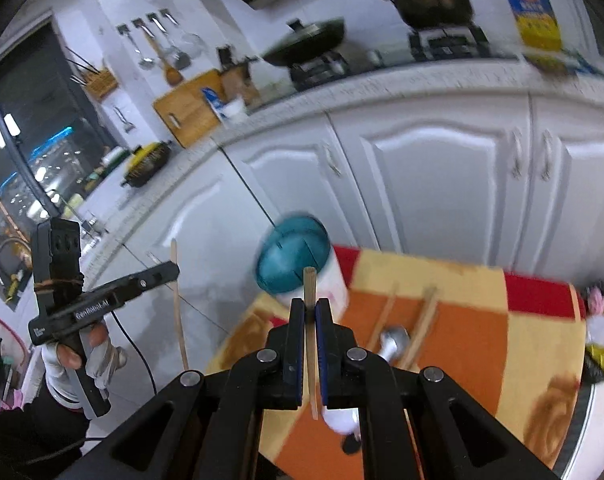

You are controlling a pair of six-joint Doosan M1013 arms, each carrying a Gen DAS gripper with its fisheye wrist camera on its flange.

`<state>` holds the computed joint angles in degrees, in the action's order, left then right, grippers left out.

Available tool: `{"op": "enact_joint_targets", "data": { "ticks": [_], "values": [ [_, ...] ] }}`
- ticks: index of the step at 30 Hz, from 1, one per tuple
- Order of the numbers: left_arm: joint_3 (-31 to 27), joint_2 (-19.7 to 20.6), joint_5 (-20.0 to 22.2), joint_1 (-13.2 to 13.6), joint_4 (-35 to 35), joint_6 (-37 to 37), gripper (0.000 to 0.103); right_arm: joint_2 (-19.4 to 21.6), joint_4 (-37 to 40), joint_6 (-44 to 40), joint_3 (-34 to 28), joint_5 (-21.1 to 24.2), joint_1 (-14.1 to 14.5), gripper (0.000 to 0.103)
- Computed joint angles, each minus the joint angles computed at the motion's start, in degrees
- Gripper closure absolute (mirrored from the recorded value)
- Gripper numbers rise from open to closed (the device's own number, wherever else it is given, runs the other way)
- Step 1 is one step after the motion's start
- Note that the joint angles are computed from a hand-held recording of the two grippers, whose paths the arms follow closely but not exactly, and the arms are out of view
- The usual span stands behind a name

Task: Organize utensils
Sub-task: 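Lift both held chopsticks and carry them over the flower-printed cup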

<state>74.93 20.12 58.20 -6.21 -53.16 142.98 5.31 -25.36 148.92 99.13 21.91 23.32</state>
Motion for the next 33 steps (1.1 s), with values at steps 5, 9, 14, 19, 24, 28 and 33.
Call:
{"op": "enact_joint_targets", "data": {
  "ticks": [5,9,14,19,24,28,33],
  "values": [
    [-2.41,0.60,-8.60,-1.03,-4.51,0.21,0.099,1.31,-4.57,-0.41,-5.39,1.35,-0.15,0.098],
    [-2.22,0.92,-19.50,-3.46,-6.26,3.36,0.099,3.13,-8.44,0.56,-9.74,2.54,-0.61,0.098],
    [-5.75,4.93,-23.16,-5.45,-2.19,-2.79,0.099,6.71,-9.75,-0.91,-14.80,4.57,-1.69,0.098],
    [-7.68,7.68,-27.69,-7.02,2.92,-7.02,0.099,9.93,-5.21,-5.04,-17.80,4.41,-3.66,0.098],
    [-8.42,9.36,-28.86,-7.78,6.01,-8.25,0.099,12.31,1.68,-10.92,-19.40,3.53,-5.33,0.098],
    [-8.13,9.99,-27.93,-8.06,9.03,-9.90,0.099,14.08,8.31,-16.41,-20.20,3.60,-6.26,0.098],
    [-7.73,10.53,-26.59,-8.27,11.54,-11.65,0.099,16.14,15.92,-22.12,-20.93,4.04,-7.26,0.098]
  ]
}}
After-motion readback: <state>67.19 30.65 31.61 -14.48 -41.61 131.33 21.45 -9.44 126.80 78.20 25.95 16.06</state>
